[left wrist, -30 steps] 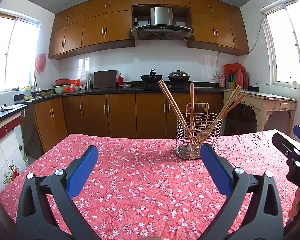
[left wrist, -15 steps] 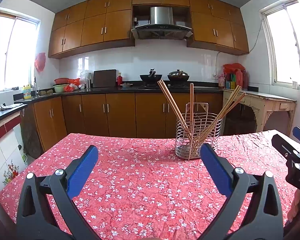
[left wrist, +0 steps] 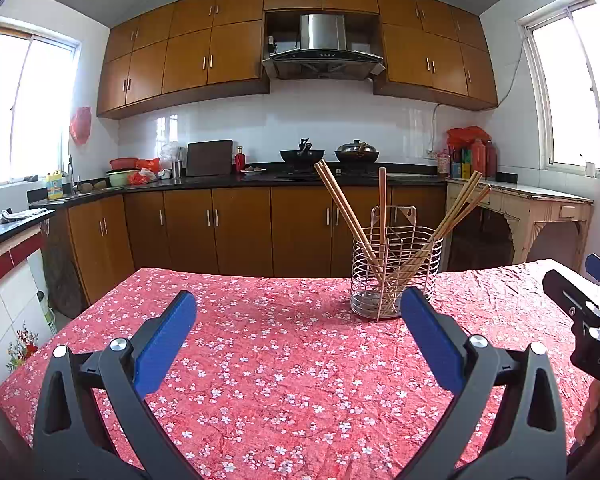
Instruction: Organize utensils
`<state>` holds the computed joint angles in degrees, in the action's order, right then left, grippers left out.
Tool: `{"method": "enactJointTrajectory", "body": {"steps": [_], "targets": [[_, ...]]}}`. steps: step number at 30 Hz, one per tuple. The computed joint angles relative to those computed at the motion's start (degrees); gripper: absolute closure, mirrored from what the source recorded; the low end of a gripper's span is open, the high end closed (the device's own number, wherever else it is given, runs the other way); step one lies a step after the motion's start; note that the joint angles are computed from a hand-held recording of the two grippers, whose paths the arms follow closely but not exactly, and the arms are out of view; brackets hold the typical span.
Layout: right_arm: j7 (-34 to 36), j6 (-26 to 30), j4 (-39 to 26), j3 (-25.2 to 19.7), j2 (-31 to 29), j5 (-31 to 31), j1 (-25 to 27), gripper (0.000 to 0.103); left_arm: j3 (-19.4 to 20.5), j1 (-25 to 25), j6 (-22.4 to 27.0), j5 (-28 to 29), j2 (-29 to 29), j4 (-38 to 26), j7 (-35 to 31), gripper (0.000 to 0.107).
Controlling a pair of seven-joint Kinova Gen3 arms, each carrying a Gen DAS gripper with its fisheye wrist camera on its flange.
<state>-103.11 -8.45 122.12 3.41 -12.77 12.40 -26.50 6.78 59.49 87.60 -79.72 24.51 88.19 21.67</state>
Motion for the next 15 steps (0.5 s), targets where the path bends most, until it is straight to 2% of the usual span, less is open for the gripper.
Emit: {"method": "enactJointTrajectory", "body": {"steps": [15], "targets": [[0.23, 0.03, 0.01, -0.74, -0.04, -0.46, 0.63, 0.004, 0.47, -0.2, -0.48, -0.04, -0.94, 0.96, 0.74, 0.007]]}}
